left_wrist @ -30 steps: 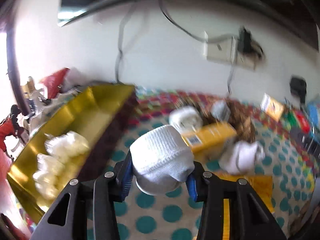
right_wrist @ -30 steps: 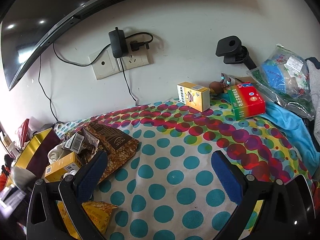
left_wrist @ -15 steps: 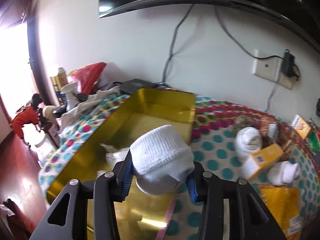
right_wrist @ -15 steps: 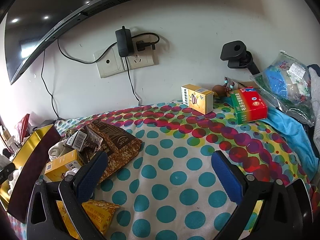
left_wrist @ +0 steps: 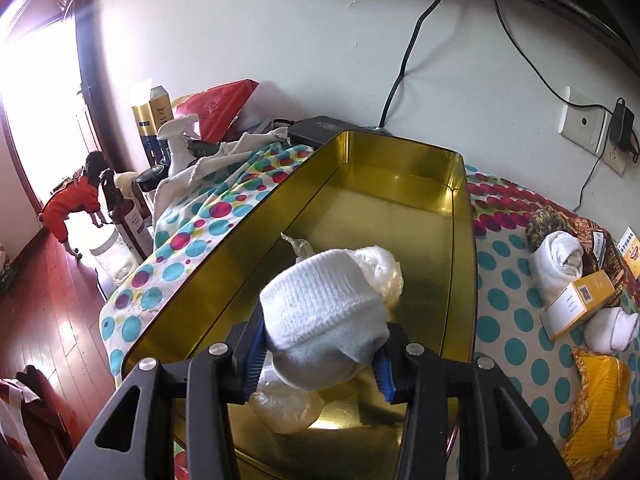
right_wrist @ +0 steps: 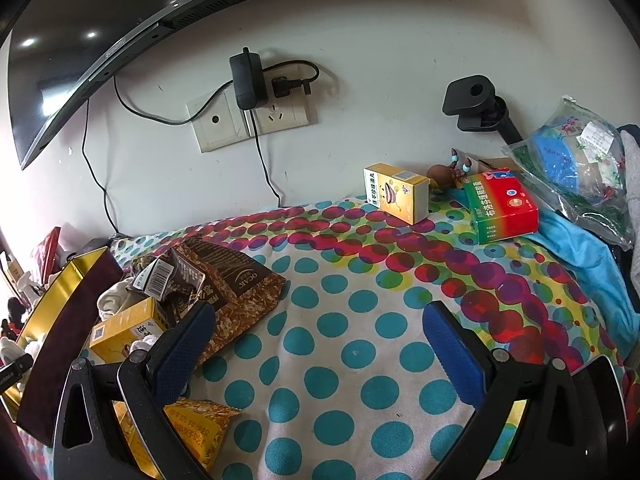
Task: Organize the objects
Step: 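Carry the white sock with the left gripper into the tin box and release, then grasp the second rolled white sock with the right gripper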
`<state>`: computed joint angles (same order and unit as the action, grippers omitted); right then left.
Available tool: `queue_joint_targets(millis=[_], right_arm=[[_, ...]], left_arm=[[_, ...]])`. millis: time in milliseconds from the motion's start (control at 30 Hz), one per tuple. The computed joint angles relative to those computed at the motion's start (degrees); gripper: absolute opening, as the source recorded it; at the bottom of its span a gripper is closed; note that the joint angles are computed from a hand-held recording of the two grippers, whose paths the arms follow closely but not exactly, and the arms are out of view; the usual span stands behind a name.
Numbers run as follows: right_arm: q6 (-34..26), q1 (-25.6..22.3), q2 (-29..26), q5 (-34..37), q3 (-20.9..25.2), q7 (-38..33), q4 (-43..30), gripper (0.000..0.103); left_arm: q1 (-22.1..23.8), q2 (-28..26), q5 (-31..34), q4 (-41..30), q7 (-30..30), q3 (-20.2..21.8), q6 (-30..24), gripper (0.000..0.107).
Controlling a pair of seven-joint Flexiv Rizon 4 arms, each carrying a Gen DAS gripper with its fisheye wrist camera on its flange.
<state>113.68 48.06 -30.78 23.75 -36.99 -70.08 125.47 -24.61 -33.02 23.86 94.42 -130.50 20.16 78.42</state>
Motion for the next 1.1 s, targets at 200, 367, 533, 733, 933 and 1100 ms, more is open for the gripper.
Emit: queue_joint_targets(millis=[200,367,533,733,933,1100], right_arm=[[-0.27,0.28,-0.18,-0.17,-0.44,0.20,-0.01,0.103],[-0.27,-3.61,0.91,-2.40,3.77,-0.40,-0.39,0.103],[-2.14,-10.63,2.80,-6.93,11.61,-1.04,-1.02,0.103],[-5.27,-5.59,2.33,-8.17,6.26,-0.67,-0.49,0.103],[-9.79,6.85,-0.59,-11.29,-7.95,1.79,1.34,0.103],[-11.37,18.05,-0.71,-13.65,-18.31,1.39,4.33,0.103]], left_arm=[[0.84,0.01,-0.46,0.12,0.14,-0.23,-0.40,0.048],[5.45,0.85,-4.11,3.13,5.44,-5.32,3.23,0.053],[8.85,3.91,-7.02,11.61,10.17,-8.17,14.09,0.072],[9.55,9.44,-7.85,22.43,12.72,-7.10,25.64,0.084],[10.01,11.93,-8.67,28.41,16.02,-7.97,32.31,0.084],[12.01,12.26,-8.53,35.01,18.49,-12.00,41.50,0.084]])
